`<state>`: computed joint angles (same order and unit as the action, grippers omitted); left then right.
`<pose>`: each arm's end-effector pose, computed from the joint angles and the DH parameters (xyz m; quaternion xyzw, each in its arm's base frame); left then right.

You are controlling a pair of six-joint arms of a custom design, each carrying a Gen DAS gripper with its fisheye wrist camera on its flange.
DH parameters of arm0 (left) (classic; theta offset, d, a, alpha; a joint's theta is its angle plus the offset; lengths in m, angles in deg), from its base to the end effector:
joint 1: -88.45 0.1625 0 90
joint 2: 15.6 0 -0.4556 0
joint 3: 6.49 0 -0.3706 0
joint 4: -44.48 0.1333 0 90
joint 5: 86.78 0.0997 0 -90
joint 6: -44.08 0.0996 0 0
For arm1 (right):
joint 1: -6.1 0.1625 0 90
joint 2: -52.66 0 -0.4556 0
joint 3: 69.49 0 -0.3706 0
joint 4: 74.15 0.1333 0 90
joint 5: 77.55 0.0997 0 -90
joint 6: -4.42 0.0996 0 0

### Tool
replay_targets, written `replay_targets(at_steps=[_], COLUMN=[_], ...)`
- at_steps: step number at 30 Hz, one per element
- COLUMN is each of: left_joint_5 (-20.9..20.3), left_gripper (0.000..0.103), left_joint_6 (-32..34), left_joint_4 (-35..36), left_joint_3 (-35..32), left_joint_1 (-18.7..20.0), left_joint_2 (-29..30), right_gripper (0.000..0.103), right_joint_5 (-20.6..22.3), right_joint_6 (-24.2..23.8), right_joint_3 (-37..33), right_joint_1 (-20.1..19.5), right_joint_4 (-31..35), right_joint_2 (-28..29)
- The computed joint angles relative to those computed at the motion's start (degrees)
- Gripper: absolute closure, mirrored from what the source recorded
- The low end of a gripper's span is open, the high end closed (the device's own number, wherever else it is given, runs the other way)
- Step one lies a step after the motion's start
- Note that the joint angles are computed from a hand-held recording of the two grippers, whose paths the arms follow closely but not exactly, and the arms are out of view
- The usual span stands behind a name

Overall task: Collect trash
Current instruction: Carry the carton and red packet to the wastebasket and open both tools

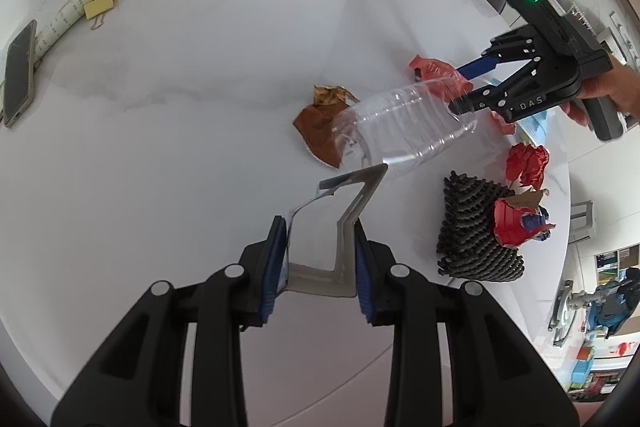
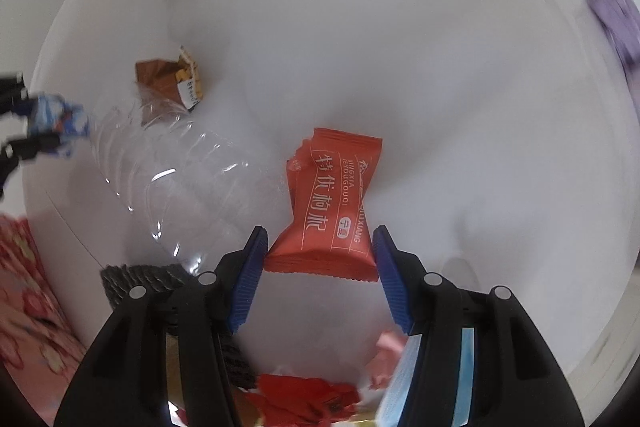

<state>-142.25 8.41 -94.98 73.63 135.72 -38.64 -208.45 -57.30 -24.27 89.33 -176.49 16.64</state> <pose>-0.3414 -0.6493 -0.0648 0.0784 0.9498 -0.1380 0.2696 -0.0312 -0.8402 0.3015 0.4236 -0.8354 -0.1753 0.3032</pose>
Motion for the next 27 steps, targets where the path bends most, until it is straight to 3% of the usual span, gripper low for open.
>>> replay_targets(at_steps=[4,7,12,16,19,21,27], left_joint_5=[-0.3,-0.3,-0.4,-2.6,-7.2,-11.5,-25.5], left_gripper=[0.072,0.072,0.072,0.072,0.072,0.072,0.072], left_joint_6=[-0.2,0.5,4.1,8.5,11.8,15.1,23.7], left_joint_4=[0.6,0.6,1.4,2.3,3.6,5.9,15.7], left_joint_3=[0.0,-0.1,-3.0,-7.0,-11.2,-15.5,-32.0], left_joint_1=[-0.7,-1.5,-3.6,-6.4,-9.0,-11.2,-17.1], left_joint_2=[0.1,0.1,1.5,4.3,7.4,10.7,23.4], right_gripper=[0.048,0.048,0.048,0.048,0.048,0.048,0.048], right_joint_5=[4.6,8.6,17.4,26.1,29.1,32.1,37.7], right_joint_6=[5.9,9.7,14.0,19.1,23.0,24.4,25.0], right_joint_3=[-1.0,1.1,15.8,32.7,45.2,53.6,62.5], right_joint_1=[-2.5,-3.9,-6.2,-10.4,-13.5,-18.6,-34.1], right_joint_4=[2.4,0.0,-11.4,-21.9,-29.6,-34.5,-36.6], right_joint_2=[-2.3,-5.5,-17.8,-32.3,-42.8,-50.5,-65.0])
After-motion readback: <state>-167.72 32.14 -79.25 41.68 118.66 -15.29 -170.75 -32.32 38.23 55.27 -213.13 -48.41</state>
